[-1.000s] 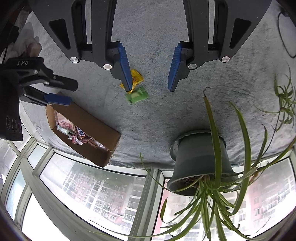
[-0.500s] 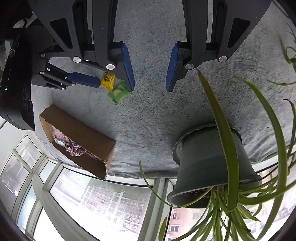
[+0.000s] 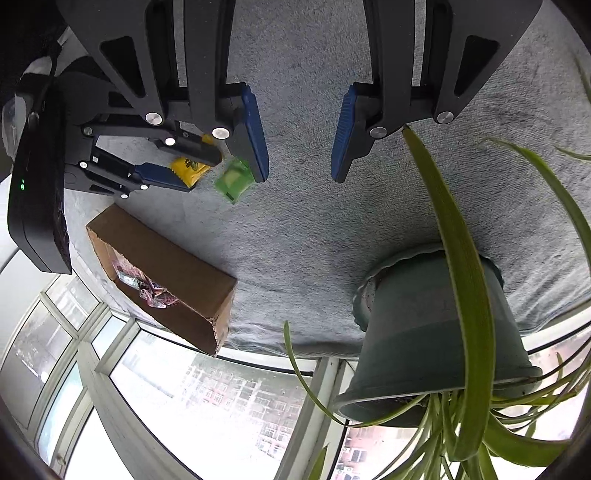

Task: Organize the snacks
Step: 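Grasp the yellow candy with the right tool while the left tool grasps the green candy packet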

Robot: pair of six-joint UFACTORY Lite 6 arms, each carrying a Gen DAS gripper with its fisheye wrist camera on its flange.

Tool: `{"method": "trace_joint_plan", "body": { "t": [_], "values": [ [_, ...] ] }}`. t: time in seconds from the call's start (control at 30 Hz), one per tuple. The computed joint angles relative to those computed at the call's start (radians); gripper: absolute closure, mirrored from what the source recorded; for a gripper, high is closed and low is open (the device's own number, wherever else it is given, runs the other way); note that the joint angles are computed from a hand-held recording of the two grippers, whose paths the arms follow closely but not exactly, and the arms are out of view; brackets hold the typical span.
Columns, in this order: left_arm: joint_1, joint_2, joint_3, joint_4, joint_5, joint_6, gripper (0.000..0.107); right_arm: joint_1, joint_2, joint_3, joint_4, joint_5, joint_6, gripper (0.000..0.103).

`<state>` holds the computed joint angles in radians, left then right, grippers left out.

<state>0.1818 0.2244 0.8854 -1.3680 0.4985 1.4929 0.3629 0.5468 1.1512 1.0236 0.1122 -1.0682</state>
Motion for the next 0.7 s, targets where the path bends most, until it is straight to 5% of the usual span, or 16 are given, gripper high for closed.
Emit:
{"method": "trace_joint_plan", "body": {
  "t": [0.5,0.7],
  "values": [
    [-0.223,0.129,0.126,0.127,-0.119,0.022,0.075,-0.113,0.019,0.029,0.125,0.183,-0.319,0.066],
    [-0.230,0.160,0.158,0.166,-0.116,0.024,0.075,-0.103,-0.012,-0.025,0.193,0.150,-0.468,0.066]
  ]
}}
